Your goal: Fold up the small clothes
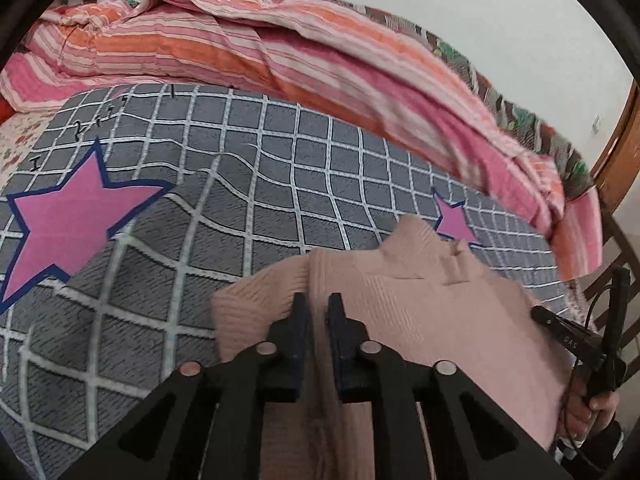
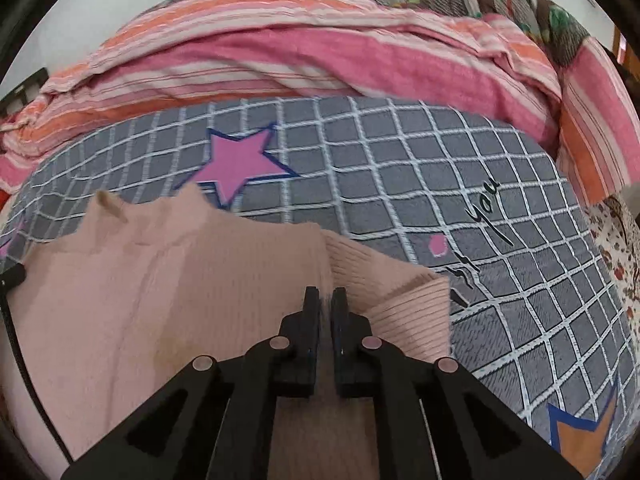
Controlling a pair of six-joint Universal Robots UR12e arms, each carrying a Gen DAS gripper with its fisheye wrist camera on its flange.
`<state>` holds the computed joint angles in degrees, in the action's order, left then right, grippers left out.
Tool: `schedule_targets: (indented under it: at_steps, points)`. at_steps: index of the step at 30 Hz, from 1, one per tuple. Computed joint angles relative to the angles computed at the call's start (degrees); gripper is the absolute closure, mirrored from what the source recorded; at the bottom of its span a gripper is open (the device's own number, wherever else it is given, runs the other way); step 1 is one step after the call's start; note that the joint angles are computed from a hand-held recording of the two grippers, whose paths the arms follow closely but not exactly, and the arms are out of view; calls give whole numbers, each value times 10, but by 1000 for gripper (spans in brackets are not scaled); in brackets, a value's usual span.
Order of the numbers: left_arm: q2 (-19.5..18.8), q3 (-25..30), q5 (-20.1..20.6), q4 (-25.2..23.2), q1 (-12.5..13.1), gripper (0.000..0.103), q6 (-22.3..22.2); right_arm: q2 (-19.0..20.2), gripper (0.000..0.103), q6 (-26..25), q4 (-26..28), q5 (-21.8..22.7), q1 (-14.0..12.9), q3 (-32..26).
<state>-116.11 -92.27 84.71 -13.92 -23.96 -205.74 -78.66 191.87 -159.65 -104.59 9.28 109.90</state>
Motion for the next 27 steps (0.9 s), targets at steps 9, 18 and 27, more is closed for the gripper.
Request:
schedule_targets:
  at_steps: [9,18,27]
  points:
    - [26,-52,58,34,14,61,-18,22,71,-46,-11,85,47,-34]
    - [16,-74,117,80,13,61,-5,79,71,-29,54,27,75,-91]
    - [13,-74,109,93,18,61,-9,100,71,-19,56,-29,83,-109]
